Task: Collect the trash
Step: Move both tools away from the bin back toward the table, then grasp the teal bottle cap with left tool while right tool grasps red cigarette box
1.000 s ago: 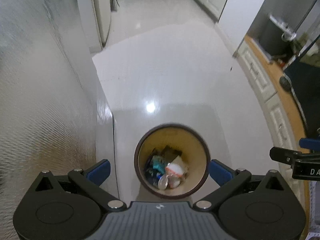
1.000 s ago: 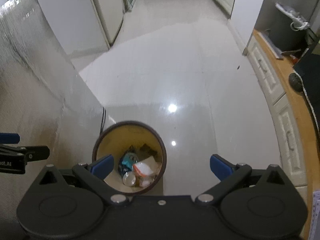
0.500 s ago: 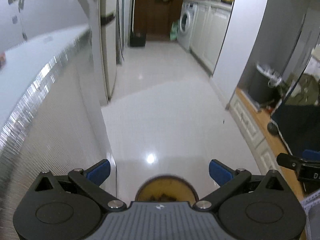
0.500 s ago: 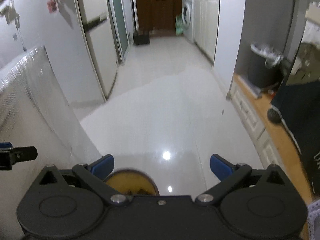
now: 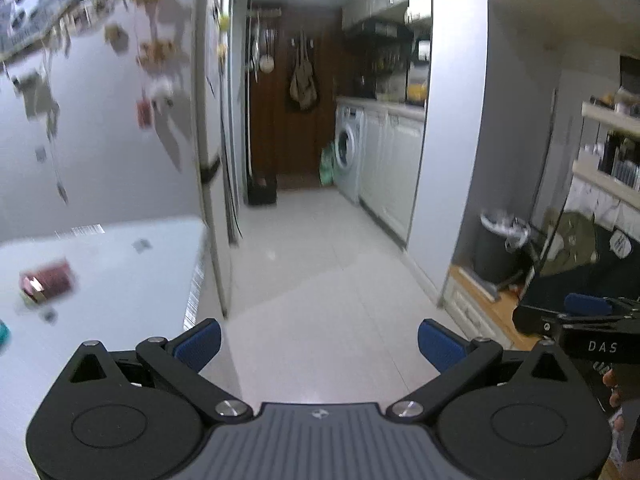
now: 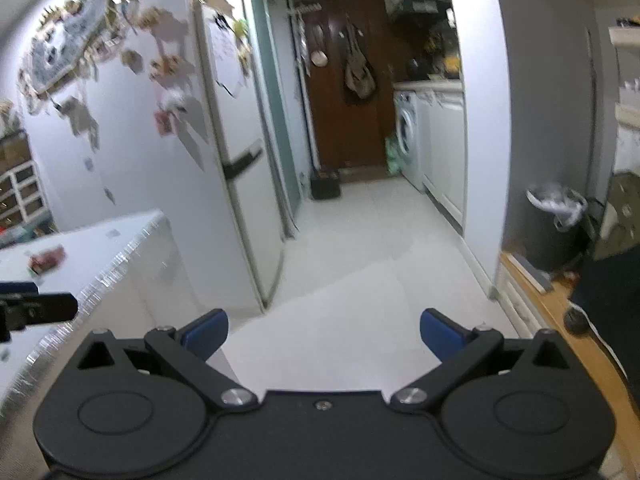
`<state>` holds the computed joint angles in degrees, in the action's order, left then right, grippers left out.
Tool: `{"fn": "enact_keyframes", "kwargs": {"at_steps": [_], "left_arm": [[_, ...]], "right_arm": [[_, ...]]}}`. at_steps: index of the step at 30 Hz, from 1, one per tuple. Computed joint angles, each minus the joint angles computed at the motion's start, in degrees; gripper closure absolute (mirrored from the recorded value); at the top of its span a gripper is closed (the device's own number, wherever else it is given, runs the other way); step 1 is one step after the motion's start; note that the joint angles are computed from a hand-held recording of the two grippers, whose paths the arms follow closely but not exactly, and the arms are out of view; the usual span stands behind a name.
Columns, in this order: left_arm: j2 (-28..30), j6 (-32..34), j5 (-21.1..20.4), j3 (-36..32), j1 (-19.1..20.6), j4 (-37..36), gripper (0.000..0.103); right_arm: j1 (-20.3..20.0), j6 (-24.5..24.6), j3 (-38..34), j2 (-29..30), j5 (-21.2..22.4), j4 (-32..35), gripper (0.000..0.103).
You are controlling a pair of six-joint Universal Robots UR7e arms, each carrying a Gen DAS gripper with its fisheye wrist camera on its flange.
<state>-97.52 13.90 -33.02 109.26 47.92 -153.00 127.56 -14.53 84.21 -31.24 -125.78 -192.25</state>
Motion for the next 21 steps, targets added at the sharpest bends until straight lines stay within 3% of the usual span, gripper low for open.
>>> {"fn": "enact_keyframes", "kwargs": {"at_steps": [6, 12, 17, 21], "left_arm": [[-4.68, 5.60, 4.39, -1.33, -2.94, -2.65, 0.000], [-7.81, 10.40, 7.33, -4.19, -2.97, -2.78, 0.000], [-7.78, 17.72, 8.36, -7.47, 0.13, -6.78, 0.000], [-6.31, 26.16, 6.99, -10.29, 5.18, -13.52, 0.000]], "right_arm": [[3.08, -1.39, -4.32, 2.22, 3.55, -2.42, 0.000], [5.88, -5.51, -11.65, 6.60, 7.57, -1.14, 0.000], [7.55, -4.53, -18.66, 10.35, 10.74, 5.41, 0.000], [8.89, -3.20, -25.18, 14.20, 10.33, 10.56, 0.000]]}}
